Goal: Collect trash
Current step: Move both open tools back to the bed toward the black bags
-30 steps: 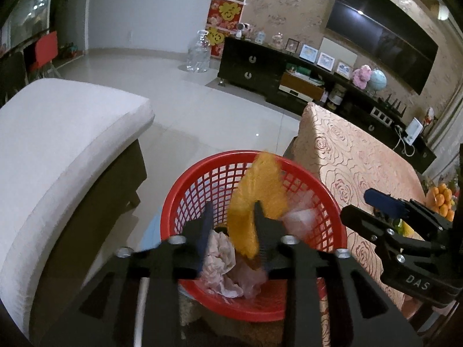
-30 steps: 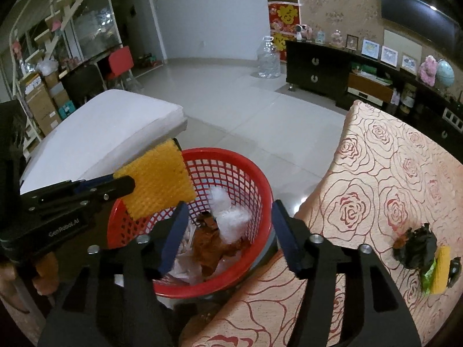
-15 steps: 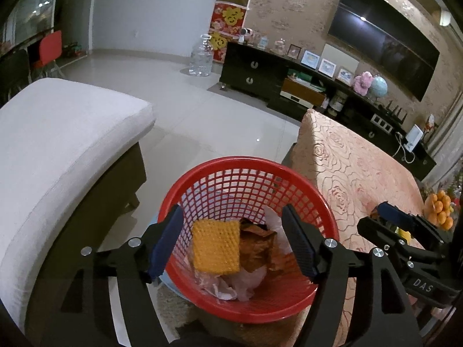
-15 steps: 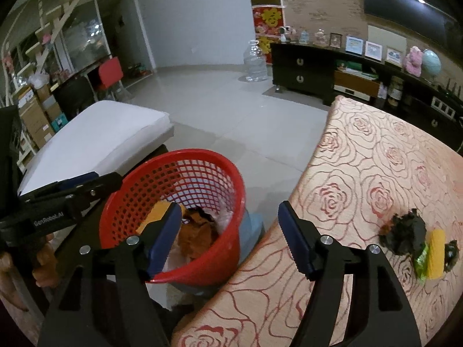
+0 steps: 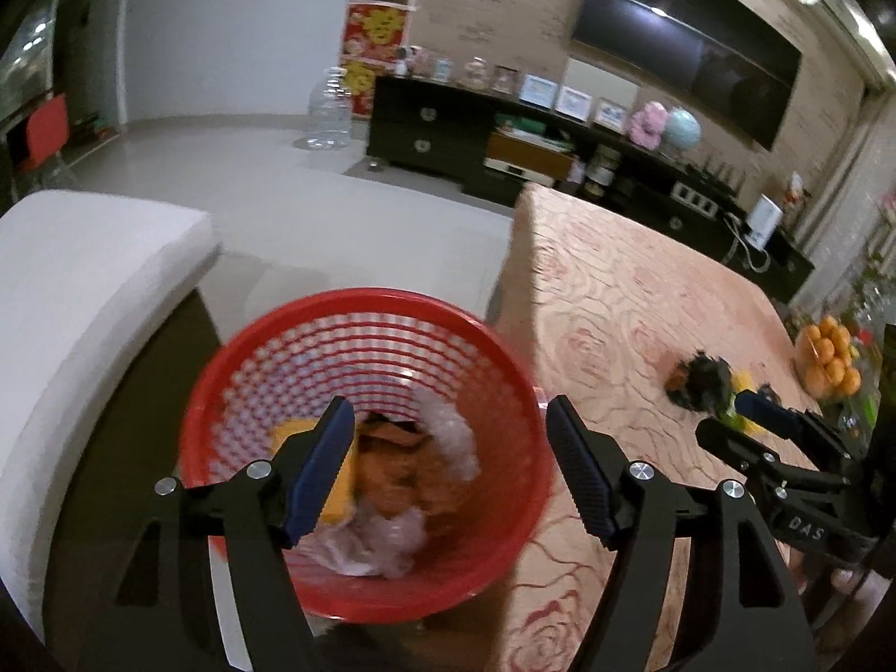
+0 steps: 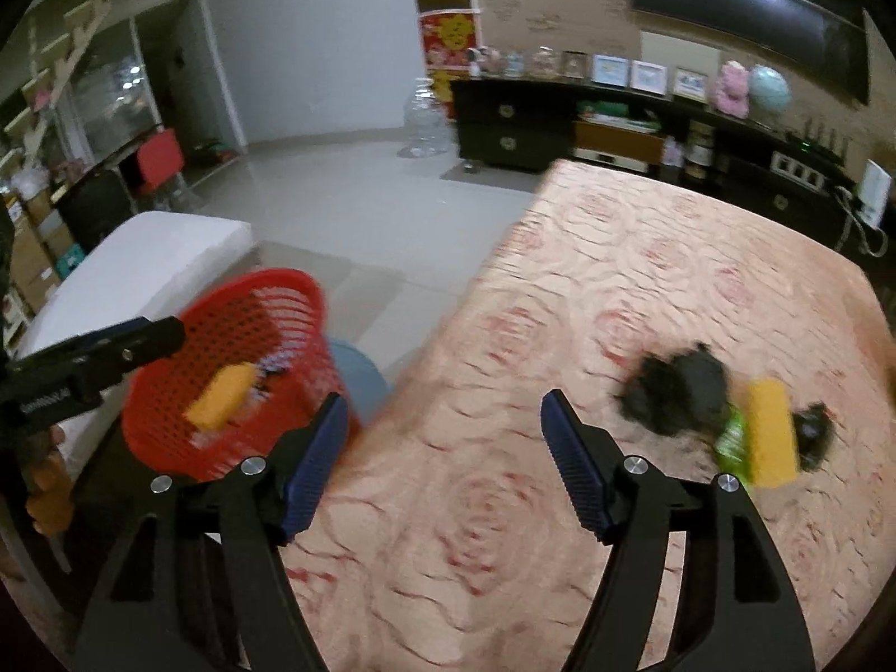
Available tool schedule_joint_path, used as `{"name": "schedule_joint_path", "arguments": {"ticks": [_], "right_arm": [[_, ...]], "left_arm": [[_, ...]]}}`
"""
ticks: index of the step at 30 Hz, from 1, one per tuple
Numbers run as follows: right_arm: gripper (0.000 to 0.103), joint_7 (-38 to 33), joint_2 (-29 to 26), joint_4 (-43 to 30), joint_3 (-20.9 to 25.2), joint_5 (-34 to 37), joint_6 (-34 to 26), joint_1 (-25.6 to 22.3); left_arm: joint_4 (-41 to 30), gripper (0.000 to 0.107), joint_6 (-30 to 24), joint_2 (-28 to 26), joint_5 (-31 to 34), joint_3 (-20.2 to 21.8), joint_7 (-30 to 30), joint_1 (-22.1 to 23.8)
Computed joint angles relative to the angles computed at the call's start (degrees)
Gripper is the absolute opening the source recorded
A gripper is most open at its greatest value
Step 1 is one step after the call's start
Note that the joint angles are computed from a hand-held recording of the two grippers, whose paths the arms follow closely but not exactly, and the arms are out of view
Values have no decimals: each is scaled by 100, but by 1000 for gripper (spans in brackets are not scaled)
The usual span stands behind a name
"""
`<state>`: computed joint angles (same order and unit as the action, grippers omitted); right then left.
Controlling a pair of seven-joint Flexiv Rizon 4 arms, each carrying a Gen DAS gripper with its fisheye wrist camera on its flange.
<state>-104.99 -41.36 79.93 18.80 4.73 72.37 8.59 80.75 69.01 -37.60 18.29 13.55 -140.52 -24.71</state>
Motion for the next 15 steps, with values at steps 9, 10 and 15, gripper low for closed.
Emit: {"name": "schedule_joint_path", "arguments": {"ticks": [9,10,15], "right_arm": [[69,648,-55,42,-671,-223,251,-296],[69,720,-69,32,-706,-254,270,-336],[69,1118,-234,-144,-857,-389,334,-517]], "left_arm": [[-961,69,-265,-655,-299,-378,729,-14],[-1083,69,-301,-736,-333,-395,808,-27],[-1987,73,-586,-1284,-551,-508,1250,-43]]}}
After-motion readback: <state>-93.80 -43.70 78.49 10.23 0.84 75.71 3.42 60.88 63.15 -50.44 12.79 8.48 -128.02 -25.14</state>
